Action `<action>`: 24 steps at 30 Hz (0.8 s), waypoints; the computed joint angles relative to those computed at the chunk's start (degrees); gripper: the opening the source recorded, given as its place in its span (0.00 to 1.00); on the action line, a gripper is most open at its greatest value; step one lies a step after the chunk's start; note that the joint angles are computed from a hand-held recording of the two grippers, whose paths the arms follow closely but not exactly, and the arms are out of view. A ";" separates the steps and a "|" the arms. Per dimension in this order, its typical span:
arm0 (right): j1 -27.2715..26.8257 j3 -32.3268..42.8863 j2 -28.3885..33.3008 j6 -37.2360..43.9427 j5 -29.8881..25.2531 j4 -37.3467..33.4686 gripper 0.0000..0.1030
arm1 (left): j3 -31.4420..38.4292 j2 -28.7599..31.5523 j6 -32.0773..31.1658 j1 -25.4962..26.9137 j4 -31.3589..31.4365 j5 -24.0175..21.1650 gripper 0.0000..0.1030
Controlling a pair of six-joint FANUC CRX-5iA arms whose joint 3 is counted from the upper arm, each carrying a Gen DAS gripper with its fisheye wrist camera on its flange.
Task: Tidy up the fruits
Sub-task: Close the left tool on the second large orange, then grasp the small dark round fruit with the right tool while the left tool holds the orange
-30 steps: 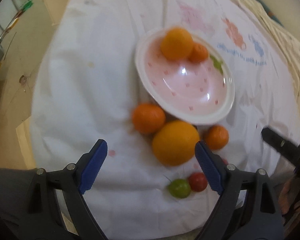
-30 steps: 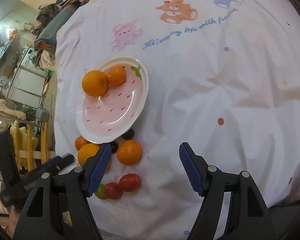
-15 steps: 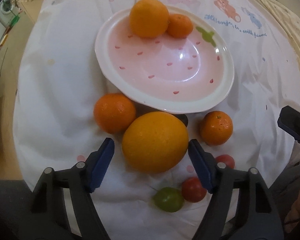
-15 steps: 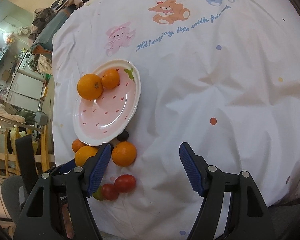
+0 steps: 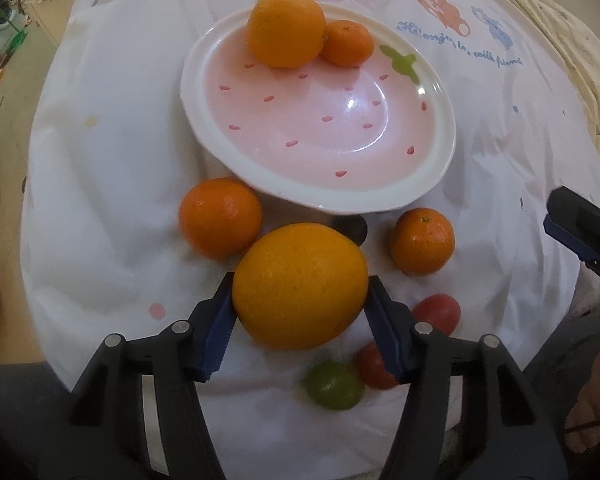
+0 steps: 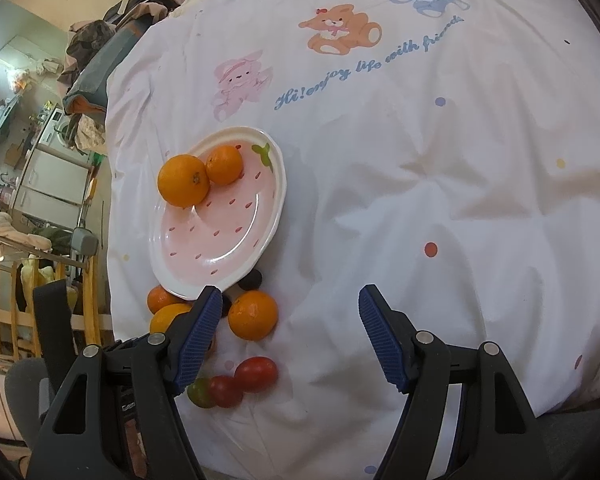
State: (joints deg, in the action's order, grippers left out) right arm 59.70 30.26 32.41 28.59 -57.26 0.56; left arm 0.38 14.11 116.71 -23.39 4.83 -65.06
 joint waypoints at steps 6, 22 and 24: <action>0.32 2.81 1.89 1.89 -2.20 -0.29 0.71 | -3.24 -4.56 -1.42 1.11 1.66 1.55 0.56; 3.23 22.95 14.48 12.73 -11.30 -9.18 0.48 | -9.33 -13.57 4.31 8.37 3.08 3.73 0.56; 4.51 28.48 18.44 11.76 -15.71 -5.34 0.48 | -9.82 -14.10 4.11 8.78 3.71 4.08 0.56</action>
State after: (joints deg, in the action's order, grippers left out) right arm 64.22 58.74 50.84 40.34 -72.97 -4.78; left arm -9.44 0.01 120.83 -14.61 8.54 -60.98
